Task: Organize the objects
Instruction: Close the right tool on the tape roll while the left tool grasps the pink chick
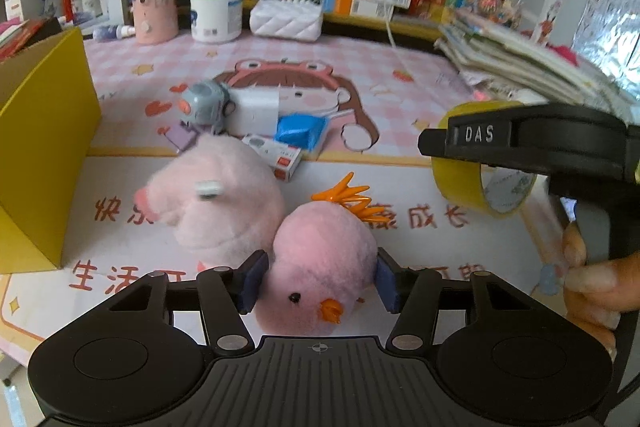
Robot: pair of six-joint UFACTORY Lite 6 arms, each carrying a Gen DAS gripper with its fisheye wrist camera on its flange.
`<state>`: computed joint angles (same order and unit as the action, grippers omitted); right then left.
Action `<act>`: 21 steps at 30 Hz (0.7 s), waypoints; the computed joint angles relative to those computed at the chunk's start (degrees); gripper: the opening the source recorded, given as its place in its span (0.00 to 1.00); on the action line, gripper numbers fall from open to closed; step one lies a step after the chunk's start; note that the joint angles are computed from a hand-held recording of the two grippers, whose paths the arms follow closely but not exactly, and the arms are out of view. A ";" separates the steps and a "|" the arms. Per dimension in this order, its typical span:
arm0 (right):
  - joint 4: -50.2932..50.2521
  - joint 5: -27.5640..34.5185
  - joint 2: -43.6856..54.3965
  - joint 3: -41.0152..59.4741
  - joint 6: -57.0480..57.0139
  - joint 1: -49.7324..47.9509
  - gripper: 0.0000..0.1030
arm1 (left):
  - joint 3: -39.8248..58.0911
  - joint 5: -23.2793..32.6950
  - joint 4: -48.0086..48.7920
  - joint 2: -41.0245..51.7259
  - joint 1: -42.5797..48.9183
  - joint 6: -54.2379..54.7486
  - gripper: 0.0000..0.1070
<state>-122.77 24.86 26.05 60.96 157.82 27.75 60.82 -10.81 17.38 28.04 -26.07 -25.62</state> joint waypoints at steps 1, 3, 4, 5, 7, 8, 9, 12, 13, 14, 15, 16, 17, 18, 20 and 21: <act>2.35 1.01 -1.17 -0.88 -2.14 1.11 0.07 | -0.89 -0.79 1.33 -0.83 0.20 -1.32 0.51; 6.35 2.84 -2.84 -2.25 -5.18 2.95 0.07 | -3.37 -2.93 4.56 -3.00 0.68 -3.69 0.51; 8.86 3.97 -3.74 -2.98 -6.73 4.09 0.07 | -4.52 -3.82 5.34 -4.01 0.84 -4.01 0.51; 11.40 5.08 -4.49 -3.57 -8.17 5.18 0.07 | -6.07 -4.96 6.71 -5.37 1.16 -4.74 0.51; 16.94 7.73 -5.98 -4.70 -10.88 7.62 0.07 | -8.60 -6.99 9.49 -7.60 2.14 -6.32 0.51; 19.15 9.05 -6.23 -4.84 -11.83 8.74 0.07 | -10.05 -8.11 10.89 -8.87 2.83 -7.10 0.51; 21.67 10.63 -6.82 -5.21 -12.85 10.09 0.07 | -11.55 -9.20 12.46 -10.13 3.69 -8.08 0.51; 29.37 16.10 -7.82 -5.21 -15.41 14.83 0.07 | -16.09 -12.64 18.61 -14.15 7.42 -12.40 0.51; 31.66 17.86 -7.83 -4.93 -15.93 16.54 0.07 | -17.65 -13.77 20.82 -15.61 8.84 -13.85 0.51; 33.70 19.28 -7.64 -4.38 -16.40 18.17 0.07 | -19.47 -15.04 22.86 -17.19 10.56 -14.89 0.51; 35.28 20.34 -7.65 -4.19 -16.59 19.67 0.07 | -21.12 -15.98 24.83 -18.77 12.14 -15.82 0.51; 37.51 21.70 -7.00 -3.10 -17.16 21.74 0.07 | -22.75 -16.86 27.24 -20.33 13.99 -16.95 0.51; 39.23 22.79 -6.35 -2.07 -17.67 23.48 0.07 | -24.62 -17.71 30.13 -22.17 16.27 -18.32 0.51; 40.97 23.75 -5.44 -0.70 -18.38 25.19 0.07 | -26.17 -18.28 32.91 -23.94 18.32 -19.91 0.51; 44.69 25.85 -2.83 3.25 -20.13 29.11 0.07 | -29.01 -19.29 39.12 -27.37 23.51 -23.41 0.51; 46.33 26.65 -1.37 5.55 -21.28 30.82 0.07 | -29.82 -19.58 41.57 -28.49 25.86 -24.88 0.51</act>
<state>-76.44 51.51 24.68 66.52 136.55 58.57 31.00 -30.39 58.94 -0.45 -0.21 -50.50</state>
